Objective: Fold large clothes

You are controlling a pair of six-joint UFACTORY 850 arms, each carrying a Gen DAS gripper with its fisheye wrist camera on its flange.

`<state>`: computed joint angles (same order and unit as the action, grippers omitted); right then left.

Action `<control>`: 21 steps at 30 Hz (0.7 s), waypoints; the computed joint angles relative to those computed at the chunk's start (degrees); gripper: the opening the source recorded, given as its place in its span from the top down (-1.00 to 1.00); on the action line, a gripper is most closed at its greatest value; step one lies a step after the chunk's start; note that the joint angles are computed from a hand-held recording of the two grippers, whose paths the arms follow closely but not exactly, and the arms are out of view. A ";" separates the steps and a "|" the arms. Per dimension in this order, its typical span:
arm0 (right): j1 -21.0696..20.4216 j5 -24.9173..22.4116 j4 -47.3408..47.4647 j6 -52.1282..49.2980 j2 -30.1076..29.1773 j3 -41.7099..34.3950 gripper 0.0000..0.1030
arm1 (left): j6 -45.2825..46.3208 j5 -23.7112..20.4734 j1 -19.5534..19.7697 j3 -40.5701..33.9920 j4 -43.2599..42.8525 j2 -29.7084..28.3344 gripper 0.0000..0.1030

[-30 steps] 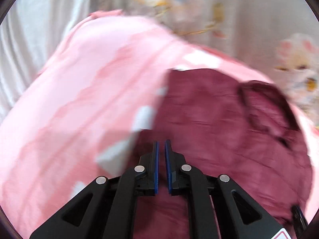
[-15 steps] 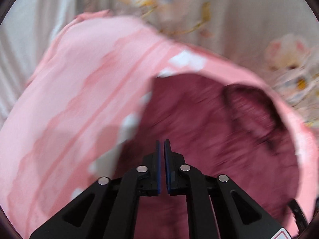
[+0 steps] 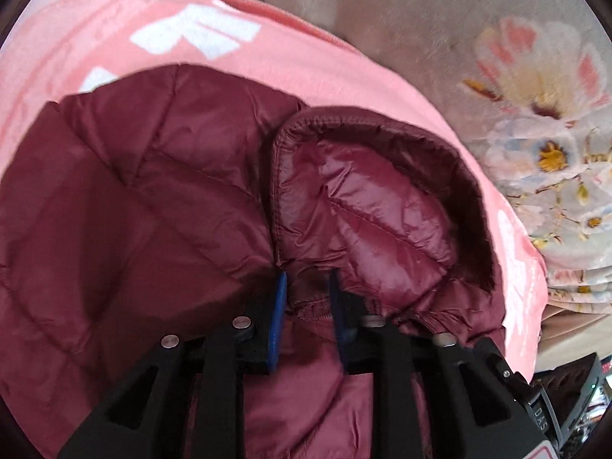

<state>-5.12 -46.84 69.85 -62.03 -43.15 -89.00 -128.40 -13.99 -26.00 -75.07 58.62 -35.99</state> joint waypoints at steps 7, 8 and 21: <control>2.12 17.19 -1.48 -14.95 4.78 8.37 1.00 | -7.43 -5.93 -2.78 2.45 14.29 -0.56 0.94; 1.76 16.58 -0.28 -16.66 4.04 8.33 1.00 | -10.00 -6.25 -2.82 3.23 17.50 -0.32 0.93; 0.80 11.90 4.21 -18.47 7.41 4.58 0.92 | 6.97 -19.96 -5.19 0.12 9.56 4.61 0.92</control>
